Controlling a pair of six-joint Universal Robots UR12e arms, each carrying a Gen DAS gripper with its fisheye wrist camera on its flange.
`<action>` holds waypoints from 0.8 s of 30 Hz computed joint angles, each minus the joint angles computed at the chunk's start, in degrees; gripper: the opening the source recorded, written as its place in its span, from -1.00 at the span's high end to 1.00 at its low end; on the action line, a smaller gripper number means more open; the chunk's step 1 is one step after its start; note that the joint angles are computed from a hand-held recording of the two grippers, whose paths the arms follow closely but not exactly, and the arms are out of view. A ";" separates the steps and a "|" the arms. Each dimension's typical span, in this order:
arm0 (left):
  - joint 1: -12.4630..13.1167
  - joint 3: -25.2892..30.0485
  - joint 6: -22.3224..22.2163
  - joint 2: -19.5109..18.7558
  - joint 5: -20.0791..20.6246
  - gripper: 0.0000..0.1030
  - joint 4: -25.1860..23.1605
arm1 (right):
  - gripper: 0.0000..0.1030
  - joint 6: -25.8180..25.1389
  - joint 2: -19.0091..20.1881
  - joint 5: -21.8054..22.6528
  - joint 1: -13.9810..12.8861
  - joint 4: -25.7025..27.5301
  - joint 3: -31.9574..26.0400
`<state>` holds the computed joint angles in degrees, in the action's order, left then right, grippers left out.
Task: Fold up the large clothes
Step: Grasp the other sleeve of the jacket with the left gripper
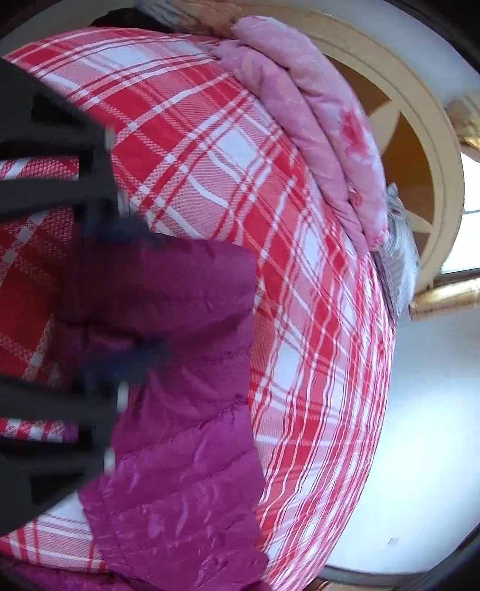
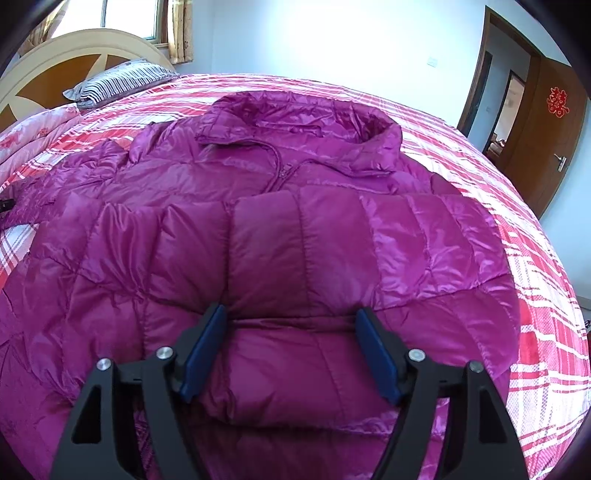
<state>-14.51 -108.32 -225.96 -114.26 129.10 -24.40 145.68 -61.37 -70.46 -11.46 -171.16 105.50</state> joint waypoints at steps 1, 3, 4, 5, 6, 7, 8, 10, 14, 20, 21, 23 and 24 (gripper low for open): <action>-0.35 0.17 1.01 0.14 0.90 0.53 -0.03 | -0.48 0.00 0.00 0.00 0.00 0.00 0.00; -0.44 -0.66 3.73 0.76 -0.29 0.72 4.60 | -0.48 0.17 0.03 0.13 -0.05 -0.04 -0.01; -0.66 -0.76 4.48 1.16 -0.18 0.73 5.79 | -0.49 0.20 0.03 0.19 -0.08 -0.01 -0.01; -0.88 -0.83 4.99 1.43 0.37 0.75 6.94 | -0.49 0.23 0.03 0.24 -0.11 -0.03 0.00; -1.00 -0.93 5.58 1.72 0.72 0.75 8.40 | -0.49 0.27 0.04 0.27 -0.13 -0.08 0.01; -1.13 -0.90 5.69 1.96 1.12 0.76 9.30 | -0.49 0.33 0.05 0.25 -0.13 -0.14 0.02; -1.26 -0.86 5.90 2.17 1.41 0.77 10.45 | -0.50 0.38 0.06 0.16 -0.11 -0.25 0.03; -1.80 -0.53 7.16 2.52 2.45 0.78 13.78 | -0.51 0.30 0.06 -0.12 -0.05 -0.58 0.12; -3.58 1.50 12.69 2.23 3.81 0.79 19.69 | -0.52 0.26 0.07 -0.46 0.00 -1.08 0.24; -6.86 5.84 21.55 0.76 3.49 0.81 27.15 | -0.53 0.28 0.06 -0.42 0.00 -1.06 0.24; -7.33 6.52 23.13 0.47 2.85 0.81 28.71 | -0.53 0.30 0.07 -0.36 -0.01 -1.02 0.23; -8.26 8.03 25.98 -0.12 1.16 0.81 30.86 | -0.53 0.30 0.07 -0.36 -0.01 -1.02 0.23; -8.66 8.79 27.28 -0.47 0.42 0.81 31.48 | -0.53 0.33 0.07 -0.34 -0.01 -1.01 0.22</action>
<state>-23.17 -99.53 -198.67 -114.73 129.52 7.08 146.01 -61.30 -70.80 -11.46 -172.17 105.72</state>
